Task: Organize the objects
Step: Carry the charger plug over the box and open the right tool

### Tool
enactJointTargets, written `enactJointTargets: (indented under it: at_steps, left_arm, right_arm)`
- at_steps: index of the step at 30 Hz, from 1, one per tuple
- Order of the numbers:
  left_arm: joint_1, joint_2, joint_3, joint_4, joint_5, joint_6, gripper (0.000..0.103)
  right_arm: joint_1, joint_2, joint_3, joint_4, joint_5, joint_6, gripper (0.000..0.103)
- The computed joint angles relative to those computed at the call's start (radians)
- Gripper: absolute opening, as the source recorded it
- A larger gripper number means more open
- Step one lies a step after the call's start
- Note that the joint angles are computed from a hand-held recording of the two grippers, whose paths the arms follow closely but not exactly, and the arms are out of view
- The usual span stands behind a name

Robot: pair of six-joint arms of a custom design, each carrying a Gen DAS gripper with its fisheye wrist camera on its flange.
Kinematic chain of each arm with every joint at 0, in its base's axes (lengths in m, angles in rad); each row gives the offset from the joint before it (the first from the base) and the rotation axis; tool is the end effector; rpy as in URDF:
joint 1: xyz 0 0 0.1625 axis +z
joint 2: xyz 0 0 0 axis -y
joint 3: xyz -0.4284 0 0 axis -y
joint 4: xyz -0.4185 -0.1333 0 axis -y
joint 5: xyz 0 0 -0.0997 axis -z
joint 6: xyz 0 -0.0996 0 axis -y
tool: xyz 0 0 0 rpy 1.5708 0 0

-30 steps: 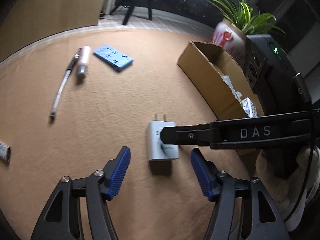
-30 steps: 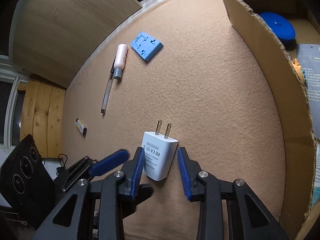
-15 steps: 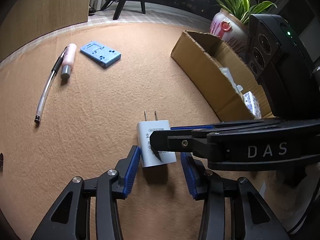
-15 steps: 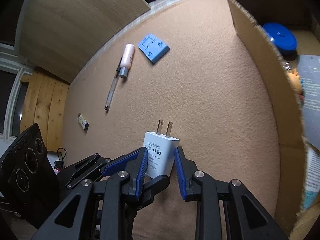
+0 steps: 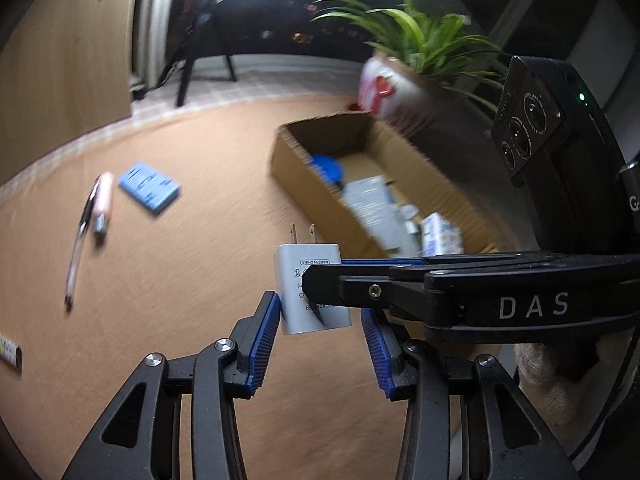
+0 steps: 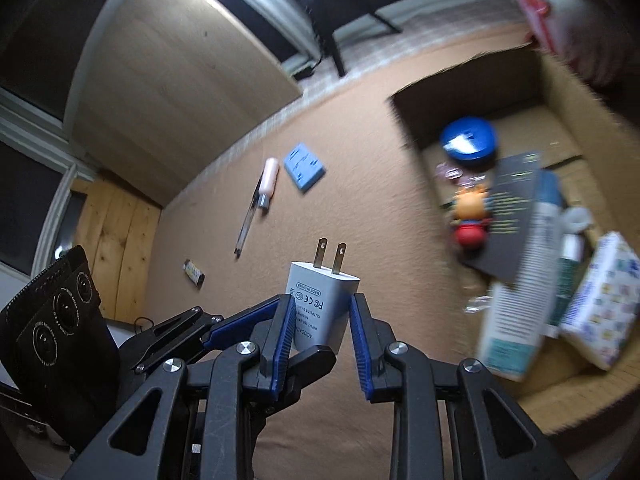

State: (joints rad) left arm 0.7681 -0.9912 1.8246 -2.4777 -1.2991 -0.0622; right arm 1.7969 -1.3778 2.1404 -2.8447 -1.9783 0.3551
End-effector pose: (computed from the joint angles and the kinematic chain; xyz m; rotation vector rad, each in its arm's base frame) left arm -0.3365 -0.5476 0.1228 1.0407 2.7218 -0.2642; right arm 0.2072 -0.4823 0.2629 -0.3283 -2.7586 0.8589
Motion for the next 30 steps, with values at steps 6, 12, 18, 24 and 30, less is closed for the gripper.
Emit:
enactJointTargets:
  at_steps: [6,12,18,24,30]
  left_arm:
    - [-0.051,0.057,-0.033,-0.017,-0.045,0.021,0.045]
    - [-0.088,0.122,-0.062,-0.027,-0.096,0.038,0.045]
    - [-0.112,0.163,-0.074,-0.028,-0.122,0.042,0.045]
    - [-0.133,0.175,-0.076,-0.011,-0.079,0.014,0.076]
    - [-0.128,0.149,-0.052,-0.015,-0.052,-0.002,0.077]
  right_arm:
    - [-0.007,-0.122,0.080,-0.011,-0.053,0.018,0.026]
    - [-0.029,-0.229,0.143,0.011,-0.082,0.038,0.026]
    - [-0.052,-0.288,0.172,0.031,-0.090,0.042,0.025]
    - [-0.038,-0.294,0.193,-0.006,-0.159,0.028,0.048]
    - [-0.030,-0.283,0.197,-0.018,-0.173,0.032,0.049]
